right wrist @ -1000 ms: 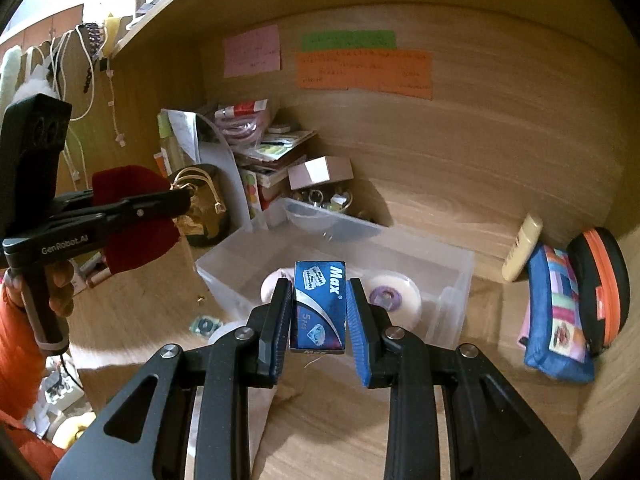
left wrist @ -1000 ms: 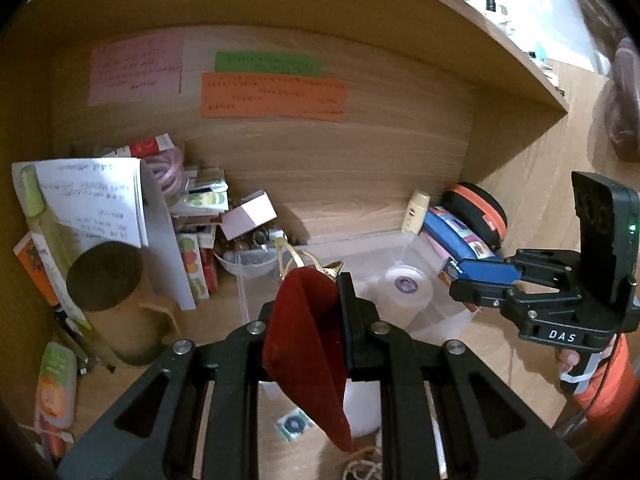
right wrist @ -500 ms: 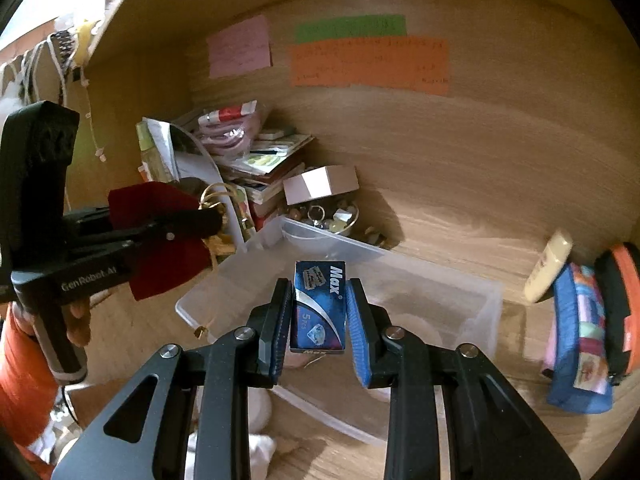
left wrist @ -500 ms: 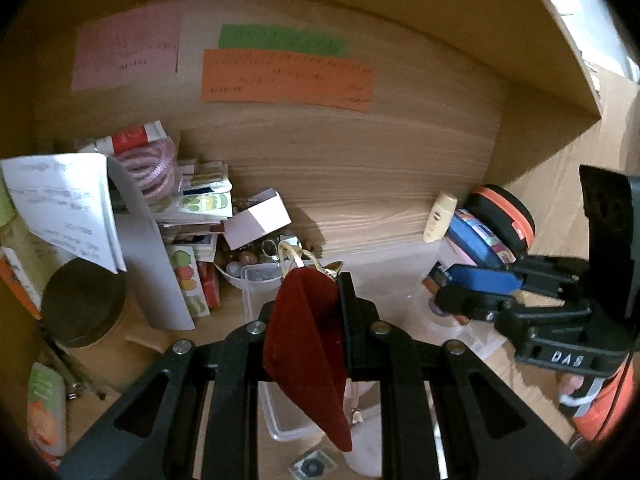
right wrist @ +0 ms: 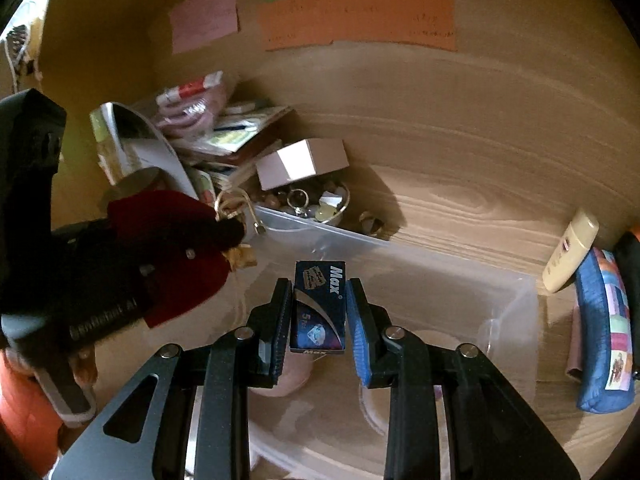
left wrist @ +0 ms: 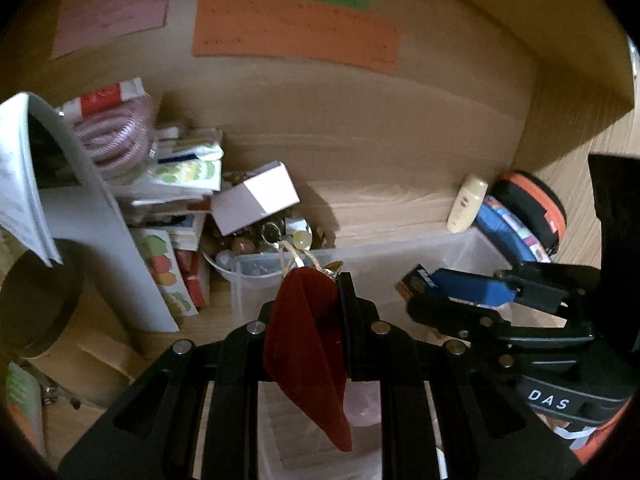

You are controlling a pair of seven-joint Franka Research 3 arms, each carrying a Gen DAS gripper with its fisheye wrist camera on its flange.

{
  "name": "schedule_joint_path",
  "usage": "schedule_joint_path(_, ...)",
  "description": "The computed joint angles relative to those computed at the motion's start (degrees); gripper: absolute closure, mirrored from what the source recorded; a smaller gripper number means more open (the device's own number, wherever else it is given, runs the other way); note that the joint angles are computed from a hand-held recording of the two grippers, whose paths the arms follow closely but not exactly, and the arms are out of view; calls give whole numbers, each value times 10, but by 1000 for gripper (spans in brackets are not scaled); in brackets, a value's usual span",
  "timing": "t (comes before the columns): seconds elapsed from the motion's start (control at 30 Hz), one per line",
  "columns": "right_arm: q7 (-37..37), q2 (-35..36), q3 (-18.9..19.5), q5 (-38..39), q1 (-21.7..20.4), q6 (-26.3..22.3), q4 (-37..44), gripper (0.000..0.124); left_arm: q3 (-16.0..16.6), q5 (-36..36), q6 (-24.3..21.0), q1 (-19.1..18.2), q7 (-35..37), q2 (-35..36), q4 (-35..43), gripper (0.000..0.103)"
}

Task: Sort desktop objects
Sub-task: 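Carry the red pouch and blue card box over the clear box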

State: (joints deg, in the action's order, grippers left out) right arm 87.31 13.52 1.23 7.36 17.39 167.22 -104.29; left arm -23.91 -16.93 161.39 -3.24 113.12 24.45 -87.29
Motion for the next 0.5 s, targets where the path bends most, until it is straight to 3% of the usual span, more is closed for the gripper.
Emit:
schedule_joint_path(0.13, 67, 17, -42, -71, 34, -5, 16, 99, 10, 23, 2, -13, -11, 5, 1, 86)
schedule_joint_path(0.5, 96, 27, -44, -130, 35, -25, 27, 99, 18, 51, -19, -24, -29, 14, 6, 86)
